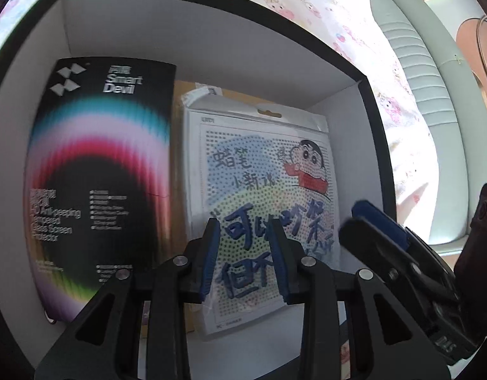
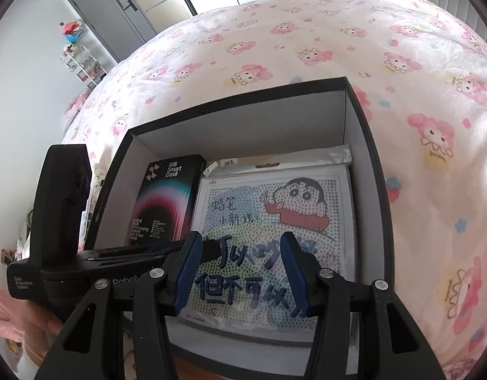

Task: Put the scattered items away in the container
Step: 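Lower the Smart Devil box beside the kit and open the right gripper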

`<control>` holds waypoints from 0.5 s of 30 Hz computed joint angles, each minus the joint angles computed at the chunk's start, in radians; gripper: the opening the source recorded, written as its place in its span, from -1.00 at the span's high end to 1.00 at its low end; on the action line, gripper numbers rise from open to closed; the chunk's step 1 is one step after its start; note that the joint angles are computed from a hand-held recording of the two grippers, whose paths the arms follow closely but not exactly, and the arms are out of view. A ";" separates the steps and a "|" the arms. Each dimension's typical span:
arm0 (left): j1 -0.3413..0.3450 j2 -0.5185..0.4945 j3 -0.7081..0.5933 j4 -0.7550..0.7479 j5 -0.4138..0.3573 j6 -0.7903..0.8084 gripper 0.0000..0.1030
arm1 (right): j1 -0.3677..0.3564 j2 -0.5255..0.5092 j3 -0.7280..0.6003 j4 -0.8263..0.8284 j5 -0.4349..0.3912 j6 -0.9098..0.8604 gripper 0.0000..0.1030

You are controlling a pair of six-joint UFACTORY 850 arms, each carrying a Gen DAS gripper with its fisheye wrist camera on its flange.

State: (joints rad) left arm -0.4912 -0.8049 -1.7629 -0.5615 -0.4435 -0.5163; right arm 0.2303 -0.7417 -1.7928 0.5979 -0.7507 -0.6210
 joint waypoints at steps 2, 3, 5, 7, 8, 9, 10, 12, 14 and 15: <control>0.004 -0.006 -0.025 0.023 -0.022 0.010 0.38 | 0.008 -0.007 -0.004 -0.046 0.032 0.047 0.08; 0.004 -0.009 -0.041 0.097 -0.031 -0.042 0.38 | 0.009 -0.011 -0.005 -0.056 0.031 0.062 0.08; 0.005 -0.033 -0.103 0.290 -0.085 -0.193 0.38 | 0.008 -0.025 -0.015 -0.054 0.007 0.062 0.08; 0.010 -0.067 -0.169 0.397 -0.146 -0.281 0.39 | 0.008 -0.040 -0.034 -0.056 -0.019 0.058 0.08; 0.013 -0.086 -0.205 0.435 -0.177 -0.314 0.39 | 0.008 -0.048 -0.047 -0.059 -0.029 0.061 0.08; 0.015 -0.107 -0.241 0.460 -0.208 -0.333 0.39 | 0.010 -0.059 -0.067 -0.068 -0.043 0.067 0.08; 0.020 -0.123 -0.270 0.466 -0.228 -0.340 0.39 | 0.012 -0.074 -0.095 -0.082 -0.059 0.075 0.08; 0.029 -0.148 -0.314 0.475 -0.258 -0.360 0.39 | 0.017 -0.117 -0.174 -0.108 -0.098 0.087 0.08; 0.047 -0.158 -0.321 0.444 -0.257 -0.342 0.39 | 0.020 -0.173 -0.275 -0.139 -0.160 0.123 0.08; 0.055 -0.168 -0.327 0.416 -0.255 -0.327 0.39 | 0.020 -0.189 -0.303 -0.139 -0.172 0.133 0.08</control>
State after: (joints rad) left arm -0.4366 -0.9728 -2.0896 -0.1459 -0.6988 -0.8431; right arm 0.2498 -0.9302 -2.0954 0.4587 -0.9223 -0.4884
